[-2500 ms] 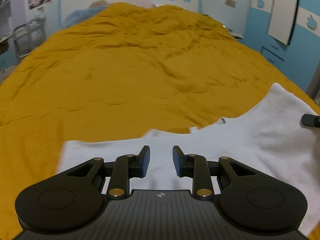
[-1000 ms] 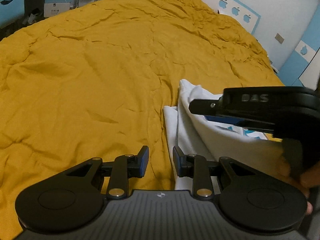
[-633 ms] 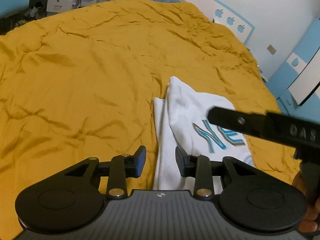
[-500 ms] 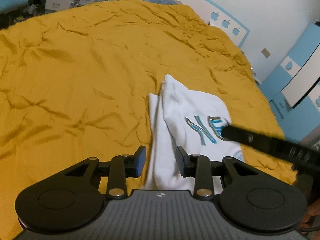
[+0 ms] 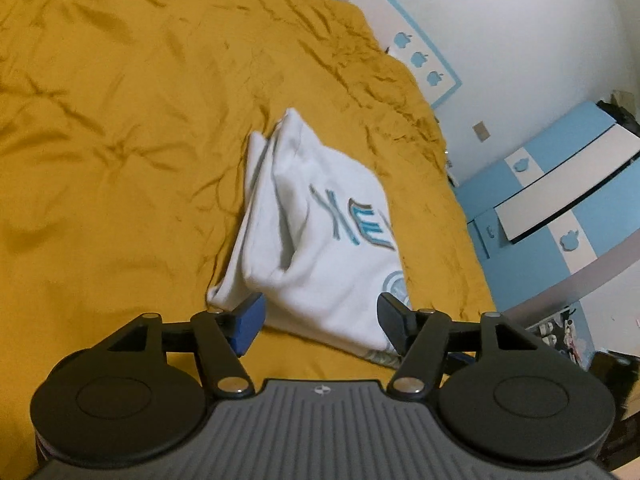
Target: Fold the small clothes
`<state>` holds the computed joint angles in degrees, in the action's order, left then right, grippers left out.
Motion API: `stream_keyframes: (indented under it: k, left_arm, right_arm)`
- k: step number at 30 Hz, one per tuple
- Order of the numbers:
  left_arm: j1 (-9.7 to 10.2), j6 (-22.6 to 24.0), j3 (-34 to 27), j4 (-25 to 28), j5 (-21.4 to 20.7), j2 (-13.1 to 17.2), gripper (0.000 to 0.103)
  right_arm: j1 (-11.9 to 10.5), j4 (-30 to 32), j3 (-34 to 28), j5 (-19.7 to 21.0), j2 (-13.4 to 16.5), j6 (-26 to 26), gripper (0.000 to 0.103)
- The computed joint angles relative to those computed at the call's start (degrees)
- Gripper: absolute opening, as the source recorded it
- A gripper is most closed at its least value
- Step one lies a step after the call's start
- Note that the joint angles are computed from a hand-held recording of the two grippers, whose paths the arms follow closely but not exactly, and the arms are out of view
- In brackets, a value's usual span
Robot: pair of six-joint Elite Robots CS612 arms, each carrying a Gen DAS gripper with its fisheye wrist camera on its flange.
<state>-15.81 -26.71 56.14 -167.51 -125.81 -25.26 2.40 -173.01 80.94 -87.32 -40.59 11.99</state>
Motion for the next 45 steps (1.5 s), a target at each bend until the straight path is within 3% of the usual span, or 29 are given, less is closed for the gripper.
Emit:
stream_keyframes:
  k: [4,9,19,22,23,24,27,32,33,34,36,38,41,45]
  left_arm:
    - [-0.26,-2.8,-1.2,-1.7,-0.8,1.2,0.074]
    - [-0.66,-6.8,-2.9,-3.3,-2.1,3.0,0.074]
    - [-1.45,-9.6,-6.7,0.3,4.6,5.4,0.071]
    - [-1.33,-9.0,-8.0,1.9,3.9,6.1,0.056]
    - [-1.32,-8.7,-8.4,2.3,3.6,6.2,0.044]
    - [-1.34,-8.4,-8.5,2.1,3.1,6.3,0.026]
    - [-1.46,-7.7,-7.8,-1.3,2.9,5.8,0.016]
    - [-1.62,-6.1,-6.0,-7.3,4.7,4.0,0.013]
    - [-1.66,-4.9,-5.5,-6.7,5.9,3.4,0.013]
    - [-1.72,-3.2,-5.1,-5.0,7.5,2.8,0.013]
    - [-1.78,-0.5,-4.6,-1.5,9.9,2.1,0.012]
    - [-2.01,1.4,-3.9,2.5,12.5,1.7,0.012]
    - [-2.37,2.9,-3.1,6.1,15.2,1.8,0.012]
    - [-2.65,3.3,-1.8,5.3,16.5,1.9,0.015]
  right_arm:
    - [-0.6,-2.6,3.8,-2.6,-2.4,-1.1,0.047]
    - [-0.9,-3.7,5.6,-5.0,-3.3,-1.8,0.049]
    - [0.1,-1.4,2.0,-6.8,0.5,-6.8,0.059]
    - [0.3,-0.4,0.9,-7.1,1.5,-9.0,0.06]
    - [0.3,-0.4,0.5,-7.5,1.9,-9.6,0.06]
    - [0.4,-0.6,0.2,-8.0,2.3,-10.1,0.06]
    - [0.5,-1.4,-1.0,-8.5,3.4,-10.6,0.056]
    - [0.6,-1.4,-2.5,-7.9,4.6,-8.3,0.042]
    - [0.5,-1.4,-2.6,-7.6,4.7,-7.6,0.038]
    - [0.5,-1.4,-2.6,-7.9,4.7,-6.9,0.024]
    - [0.3,-1.3,-2.1,-7.0,4.4,-5.4,0.016]
    - [-0.1,-2.3,-1.2,-5.0,4.0,-4.6,0.0]
    - [0.3,-3.2,-0.4,-5.4,3.7,-6.4,0.0]
    - [0.6,-1.3,-0.8,-5.6,4.0,-7.6,0.0]
